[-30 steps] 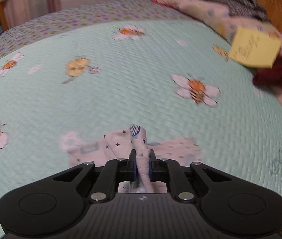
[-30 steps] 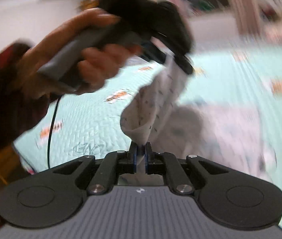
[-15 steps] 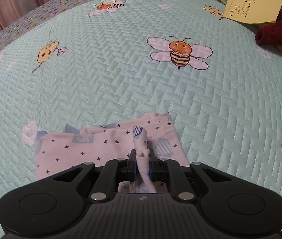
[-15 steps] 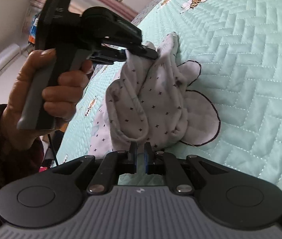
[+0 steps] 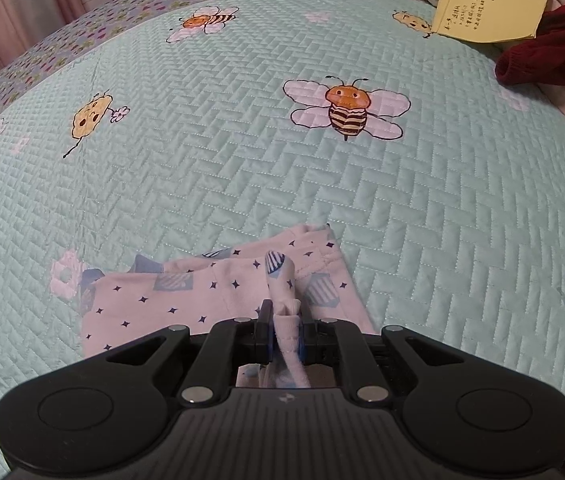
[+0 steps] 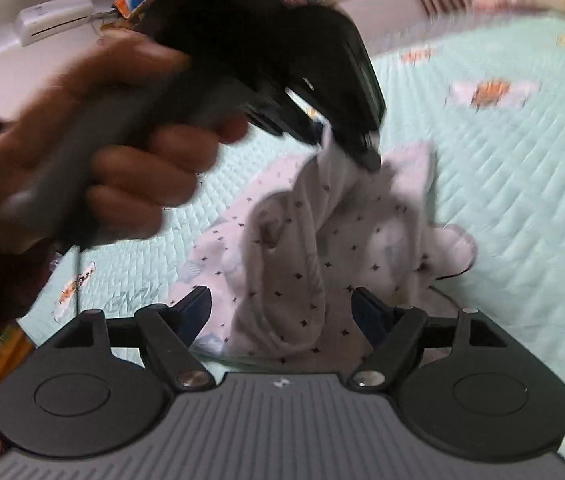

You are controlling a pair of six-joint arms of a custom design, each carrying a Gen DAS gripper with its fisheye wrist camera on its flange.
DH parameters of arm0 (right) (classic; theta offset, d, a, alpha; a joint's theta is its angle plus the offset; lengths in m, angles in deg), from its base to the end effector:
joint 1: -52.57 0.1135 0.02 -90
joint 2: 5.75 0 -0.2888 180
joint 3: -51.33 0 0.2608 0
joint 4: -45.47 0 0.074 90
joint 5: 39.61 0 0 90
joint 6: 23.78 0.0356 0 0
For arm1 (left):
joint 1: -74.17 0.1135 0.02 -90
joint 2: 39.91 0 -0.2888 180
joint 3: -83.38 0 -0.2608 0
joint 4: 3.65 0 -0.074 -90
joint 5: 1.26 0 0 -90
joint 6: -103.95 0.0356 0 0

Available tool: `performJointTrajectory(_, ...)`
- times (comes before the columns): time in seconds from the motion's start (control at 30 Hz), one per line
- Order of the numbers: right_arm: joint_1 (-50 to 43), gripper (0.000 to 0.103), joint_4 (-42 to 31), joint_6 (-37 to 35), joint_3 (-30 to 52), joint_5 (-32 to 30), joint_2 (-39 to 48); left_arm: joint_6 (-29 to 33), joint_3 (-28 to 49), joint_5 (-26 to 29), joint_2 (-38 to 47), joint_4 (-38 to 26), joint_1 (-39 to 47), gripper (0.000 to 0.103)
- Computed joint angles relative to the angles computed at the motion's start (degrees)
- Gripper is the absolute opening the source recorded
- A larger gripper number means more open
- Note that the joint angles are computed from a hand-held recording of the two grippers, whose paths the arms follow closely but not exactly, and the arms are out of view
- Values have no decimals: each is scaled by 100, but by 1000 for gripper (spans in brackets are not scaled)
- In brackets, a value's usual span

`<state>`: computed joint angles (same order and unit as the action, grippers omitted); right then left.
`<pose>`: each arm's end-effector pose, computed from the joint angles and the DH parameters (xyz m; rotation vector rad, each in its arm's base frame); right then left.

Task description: Fold clothes

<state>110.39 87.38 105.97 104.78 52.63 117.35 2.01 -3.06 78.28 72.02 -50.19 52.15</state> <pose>0.1958 0.3085 0.0599 -0.3218 2.1901 0.9771 0.3933 -0.1521 0.2005 0.1804 2.6648 0.0602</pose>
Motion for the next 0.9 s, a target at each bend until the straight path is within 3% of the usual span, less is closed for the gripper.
performJointTrajectory(0.07,-175,60,416,192,83,-416,274,13,12,21,-20,-23,10,11)
performJointTrajectory(0.1,-220,27,468,271,112,-507,334,15,28,17,-21,-40,8,11)
performJointTrajectory(0.13,-233,9,445,344,122,-512,355,18,44,12,-21,-57,7,11)
performJointTrajectory(0.4,-361,8,1528,1478,-631,-407,435,78,415,-201,400,-78,-408,12)
performJointTrajectory(0.47,-481,8,1682,1744,-649,-564,630,134,491,-310,612,-56,-463,16)
performJointTrajectory(0.6,-675,7,2149,2351,-586,-879,1180,-67,-44,205,258,652,-235,32)
performJointTrajectory(0.7,-740,7,2471,2676,-559,-950,1401,-314,-652,706,-397,1430,70,62)
performJointTrajectory(0.73,-752,8,2506,2750,-543,-960,1431,-398,-857,785,-632,1671,161,68)
performJointTrajectory(0.9,-684,16,2674,3074,-759,-707,1335,-381,-1831,986,-1634,2068,648,74)
